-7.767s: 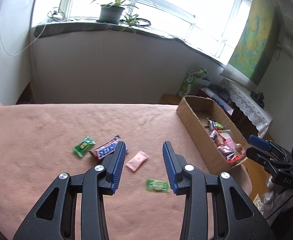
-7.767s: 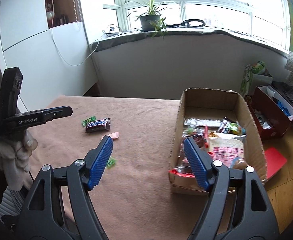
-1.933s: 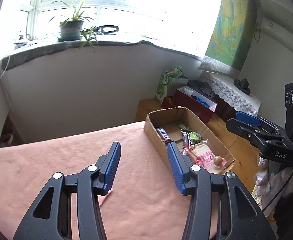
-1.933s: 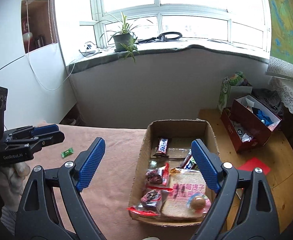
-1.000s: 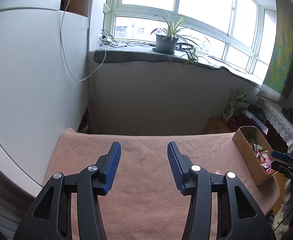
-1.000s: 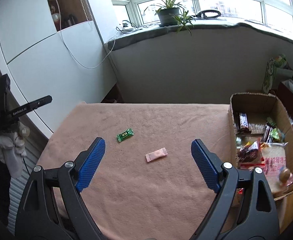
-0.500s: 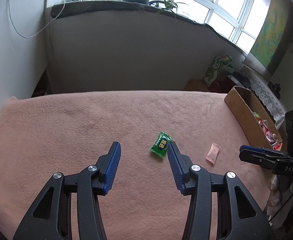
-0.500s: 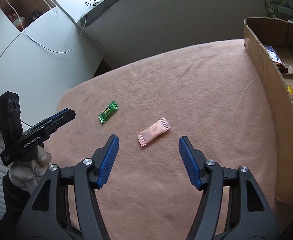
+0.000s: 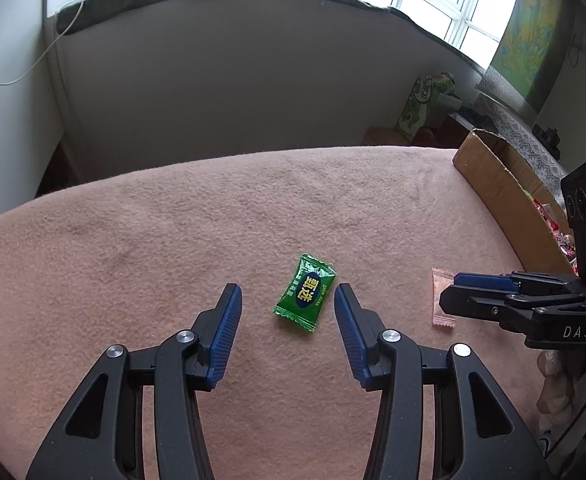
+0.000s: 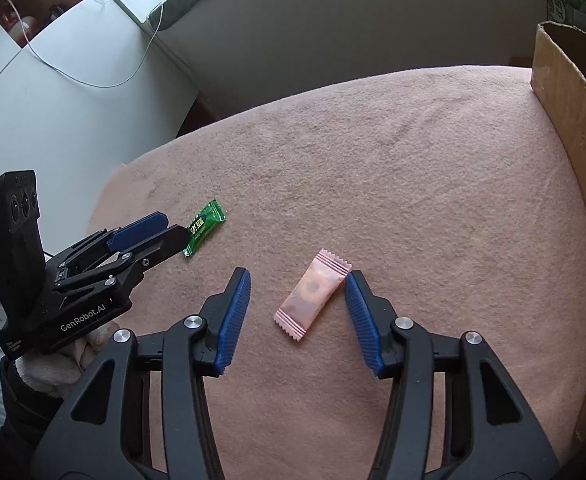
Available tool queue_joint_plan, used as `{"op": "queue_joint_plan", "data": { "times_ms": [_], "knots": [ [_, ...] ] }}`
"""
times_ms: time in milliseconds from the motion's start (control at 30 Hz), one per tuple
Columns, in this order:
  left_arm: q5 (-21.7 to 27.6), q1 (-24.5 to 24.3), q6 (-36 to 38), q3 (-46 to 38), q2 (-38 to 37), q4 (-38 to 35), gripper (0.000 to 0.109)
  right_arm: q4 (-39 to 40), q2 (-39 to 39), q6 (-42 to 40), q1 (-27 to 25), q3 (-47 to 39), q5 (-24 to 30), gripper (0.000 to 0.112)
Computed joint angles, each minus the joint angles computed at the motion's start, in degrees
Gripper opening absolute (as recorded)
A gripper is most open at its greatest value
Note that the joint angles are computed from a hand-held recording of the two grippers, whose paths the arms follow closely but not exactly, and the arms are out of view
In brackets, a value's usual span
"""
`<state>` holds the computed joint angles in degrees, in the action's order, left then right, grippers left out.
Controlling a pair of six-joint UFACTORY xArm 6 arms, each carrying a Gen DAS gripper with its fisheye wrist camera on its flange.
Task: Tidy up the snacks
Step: 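Grasp the pink wrapped candy with the right gripper while the left grasps the green packet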
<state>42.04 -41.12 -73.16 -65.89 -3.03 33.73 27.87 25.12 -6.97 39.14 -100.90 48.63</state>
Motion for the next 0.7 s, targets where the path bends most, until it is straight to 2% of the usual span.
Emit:
{"op": "queue_joint_plan", "data": {
  "times_ms": [200, 333, 400, 600, 700],
  "knots": [
    [1.1, -0.2, 4.4, -2.6, 2.7, -0.4, 0.047, -8.6, 0.0, 0.0, 2.7, 0.6, -3.0, 0.052],
    [2.4, -0.4, 6.4, -4.8, 4.8, -0.3, 0.046, -15.7, -0.8, 0.5, 4.2, 2.3, -5.2, 0.047],
    [3.2, -0.6, 6.5, -5.7, 5.6, 0.2, 0.037, -18.9, -1.1, 0.7, 4.9, 3.0, -6.0, 0.044],
    [4.4, -1.1, 5.9, -5.9, 5.7, 1.6, 0.025, -22.9, -1.4, 0.8, 5.8, 4.1, -7.2, 0.04],
    [4.7, -1.4, 5.3, -5.9, 5.8, 1.9, 0.021, -24.2, -1.2, 1.2, 6.2, 4.2, -7.5, 0.033]
  ]
}}
